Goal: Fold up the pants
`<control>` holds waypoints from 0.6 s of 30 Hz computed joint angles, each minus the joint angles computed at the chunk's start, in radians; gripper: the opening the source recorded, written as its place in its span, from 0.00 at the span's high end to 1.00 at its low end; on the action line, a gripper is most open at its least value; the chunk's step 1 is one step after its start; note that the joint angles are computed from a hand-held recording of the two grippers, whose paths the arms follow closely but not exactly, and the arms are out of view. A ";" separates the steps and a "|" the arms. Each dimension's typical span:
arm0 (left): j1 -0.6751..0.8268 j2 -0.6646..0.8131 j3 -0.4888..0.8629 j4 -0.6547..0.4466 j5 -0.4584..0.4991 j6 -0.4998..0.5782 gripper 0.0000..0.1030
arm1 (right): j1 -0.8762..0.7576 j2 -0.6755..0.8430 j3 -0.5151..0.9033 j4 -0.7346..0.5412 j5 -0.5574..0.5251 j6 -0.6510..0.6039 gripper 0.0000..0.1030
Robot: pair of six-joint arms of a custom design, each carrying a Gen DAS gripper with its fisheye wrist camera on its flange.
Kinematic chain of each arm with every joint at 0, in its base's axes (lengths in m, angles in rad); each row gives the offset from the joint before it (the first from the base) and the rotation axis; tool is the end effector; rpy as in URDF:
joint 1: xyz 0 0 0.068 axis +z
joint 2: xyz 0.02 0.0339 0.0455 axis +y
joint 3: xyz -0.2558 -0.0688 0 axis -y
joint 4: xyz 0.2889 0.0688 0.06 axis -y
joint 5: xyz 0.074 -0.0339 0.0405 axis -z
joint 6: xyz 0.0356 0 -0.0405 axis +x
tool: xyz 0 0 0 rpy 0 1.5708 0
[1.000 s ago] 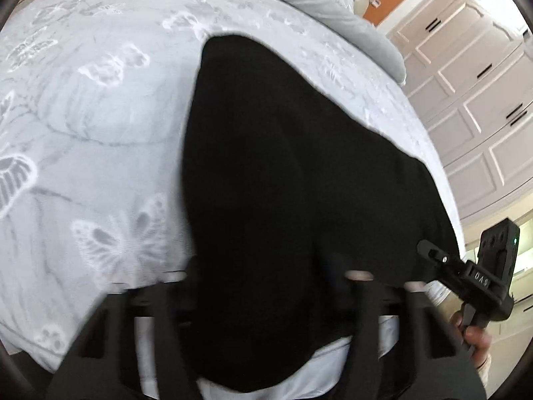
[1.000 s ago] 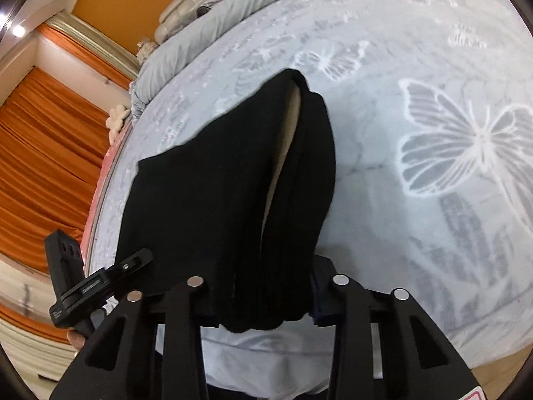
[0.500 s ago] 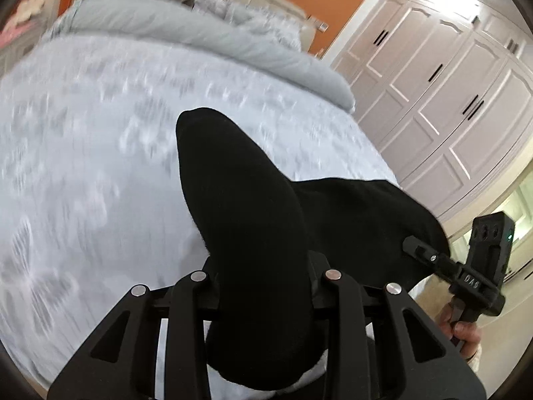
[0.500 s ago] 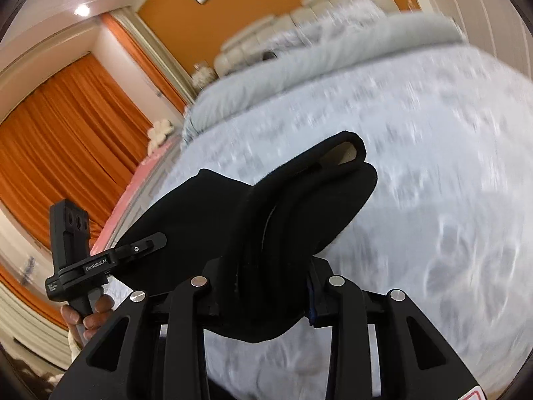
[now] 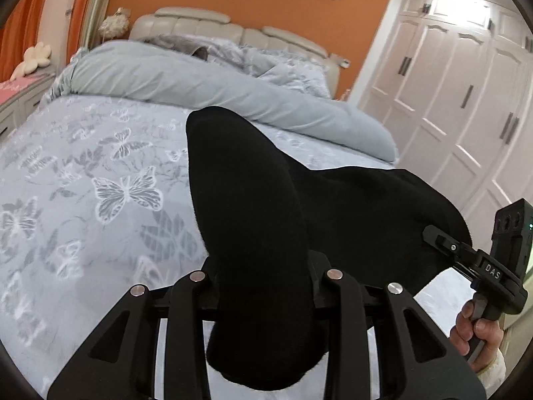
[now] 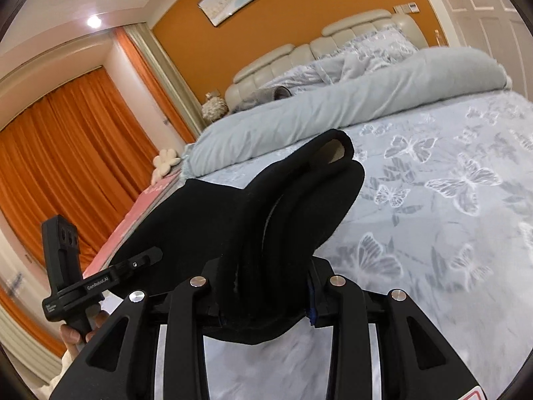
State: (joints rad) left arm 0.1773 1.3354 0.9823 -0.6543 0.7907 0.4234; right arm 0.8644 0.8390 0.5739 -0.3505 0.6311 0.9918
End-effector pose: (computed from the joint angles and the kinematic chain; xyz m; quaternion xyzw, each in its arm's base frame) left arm 0.3047 0.0289 0.2349 0.2151 0.8666 -0.2775 0.3545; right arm 0.1636 0.1594 0.2267 0.1961 0.8335 0.1846 0.4825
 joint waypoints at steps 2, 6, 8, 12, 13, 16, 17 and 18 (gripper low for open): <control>-0.055 0.116 -0.005 0.148 -0.049 -0.065 0.70 | -0.136 0.089 -0.067 0.164 -0.119 -0.046 0.69; -0.135 0.366 0.021 0.323 -0.176 -0.094 0.68 | -0.268 0.347 -0.127 0.400 -0.262 -0.033 0.67; -0.143 0.432 -0.006 0.422 -0.237 -0.113 0.46 | -0.284 0.472 -0.131 0.444 -0.278 -0.022 0.54; -0.081 0.364 -0.066 0.443 -0.269 -0.077 0.21 | -0.217 0.283 -0.204 0.301 -0.185 0.048 0.52; -0.066 0.330 -0.080 0.439 -0.278 -0.058 0.21 | -0.177 0.233 -0.194 0.208 -0.117 0.078 0.51; -0.010 0.159 -0.152 0.453 -0.295 -0.017 0.17 | -0.011 0.154 -0.077 -0.092 0.125 0.149 0.51; 0.004 0.088 -0.165 0.435 -0.268 -0.016 0.15 | 0.002 0.163 -0.034 -0.107 0.134 0.108 0.64; 0.000 0.052 -0.163 0.409 -0.260 -0.025 0.15 | -0.015 0.196 0.014 -0.092 0.101 0.048 0.74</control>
